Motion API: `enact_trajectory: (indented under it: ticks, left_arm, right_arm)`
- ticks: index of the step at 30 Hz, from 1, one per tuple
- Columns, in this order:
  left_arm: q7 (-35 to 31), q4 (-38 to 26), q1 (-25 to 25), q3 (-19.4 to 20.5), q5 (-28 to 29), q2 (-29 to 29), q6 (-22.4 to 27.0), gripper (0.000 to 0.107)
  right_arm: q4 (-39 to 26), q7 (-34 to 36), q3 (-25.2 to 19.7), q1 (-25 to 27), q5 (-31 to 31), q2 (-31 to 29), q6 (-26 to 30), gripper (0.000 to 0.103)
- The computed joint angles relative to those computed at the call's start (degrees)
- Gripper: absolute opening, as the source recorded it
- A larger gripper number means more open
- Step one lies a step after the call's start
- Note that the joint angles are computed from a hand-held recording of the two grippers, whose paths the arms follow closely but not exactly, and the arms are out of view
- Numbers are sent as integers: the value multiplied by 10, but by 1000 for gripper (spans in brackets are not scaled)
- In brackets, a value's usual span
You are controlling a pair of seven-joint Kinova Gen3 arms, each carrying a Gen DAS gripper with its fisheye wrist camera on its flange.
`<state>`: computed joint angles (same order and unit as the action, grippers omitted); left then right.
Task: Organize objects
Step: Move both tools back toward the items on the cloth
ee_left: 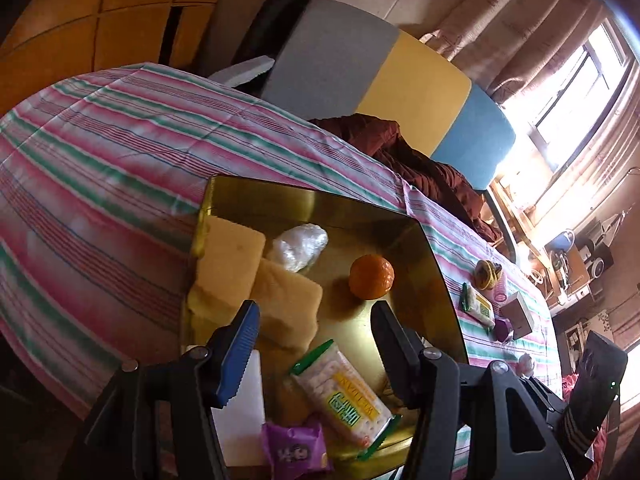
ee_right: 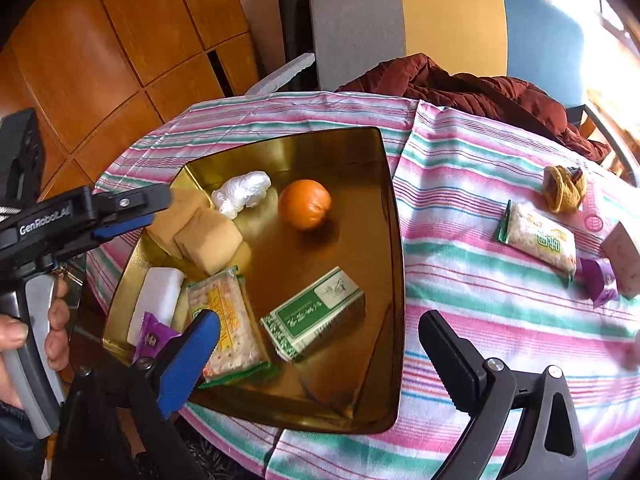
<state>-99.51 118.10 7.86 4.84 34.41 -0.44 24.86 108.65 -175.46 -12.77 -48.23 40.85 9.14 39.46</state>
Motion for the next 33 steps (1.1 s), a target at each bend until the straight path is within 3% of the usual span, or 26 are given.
enact_trajectory:
  ticks: [13,16,22,33]
  left_arm:
    - [48,48,-14,-43,-25,-63,-9,58]
    - [55,48,-3,-32,-46,-64,-8,58]
    - [132,41,28,27,-150,-54,-25,58]
    - [110,11,92,48,-155,-11,-1,58]
  right_arm:
    - [0,-89,-26,-37,75,-11,85,103]
    - [-5,-91,-31,-41,81,-12,106,103]
    - [-1,-94,-37,-37,82,-22,122,103]
    - [36,-113,-43,-2,48,-50,136,103]
